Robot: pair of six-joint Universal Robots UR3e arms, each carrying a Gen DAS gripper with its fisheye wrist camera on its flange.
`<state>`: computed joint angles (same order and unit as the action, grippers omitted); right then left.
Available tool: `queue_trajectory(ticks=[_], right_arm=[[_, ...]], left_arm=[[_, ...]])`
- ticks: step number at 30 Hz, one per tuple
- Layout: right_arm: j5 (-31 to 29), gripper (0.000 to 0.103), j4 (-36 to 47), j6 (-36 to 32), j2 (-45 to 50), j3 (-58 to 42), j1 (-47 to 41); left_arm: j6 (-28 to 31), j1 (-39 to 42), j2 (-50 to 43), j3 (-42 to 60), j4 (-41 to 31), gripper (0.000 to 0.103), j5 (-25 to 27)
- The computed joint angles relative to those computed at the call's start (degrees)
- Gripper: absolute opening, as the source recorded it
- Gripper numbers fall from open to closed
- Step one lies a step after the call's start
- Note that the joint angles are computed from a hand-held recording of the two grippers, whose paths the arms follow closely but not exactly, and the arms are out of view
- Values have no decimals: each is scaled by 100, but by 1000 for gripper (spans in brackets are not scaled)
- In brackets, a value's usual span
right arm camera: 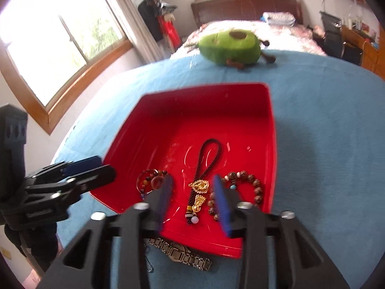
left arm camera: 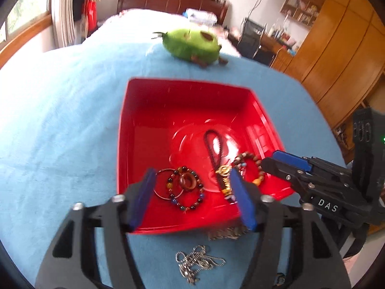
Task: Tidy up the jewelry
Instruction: 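Open the left tool and the right tool to drop both items into the tin, then move the open left tool to the silver hoop ring and close on it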
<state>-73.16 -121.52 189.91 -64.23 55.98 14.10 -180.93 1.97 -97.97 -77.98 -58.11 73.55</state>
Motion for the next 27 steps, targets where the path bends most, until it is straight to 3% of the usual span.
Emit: queue_trajectory(ticks=[3, 4, 6, 12, 27], right_arm=[[58, 62, -444, 84, -549, 683, -82], [53, 74, -602, 126, -762, 941, -106], [-164, 88, -763, 167, -1083, 1264, -78], [17, 97, -686, 13, -2049, 2159, -171], [494, 99, 276, -387, -4735, 4870, -274]], left_arm=[[-140, 7, 586, -468, 337, 86, 106], [-142, 8, 699, -530, 349, 87, 127], [-132, 35, 1061, -725, 288, 90, 93], [82, -59, 1997, -1339, -140, 93, 335], [887, 176, 4545, -3418, -1635, 95, 463]])
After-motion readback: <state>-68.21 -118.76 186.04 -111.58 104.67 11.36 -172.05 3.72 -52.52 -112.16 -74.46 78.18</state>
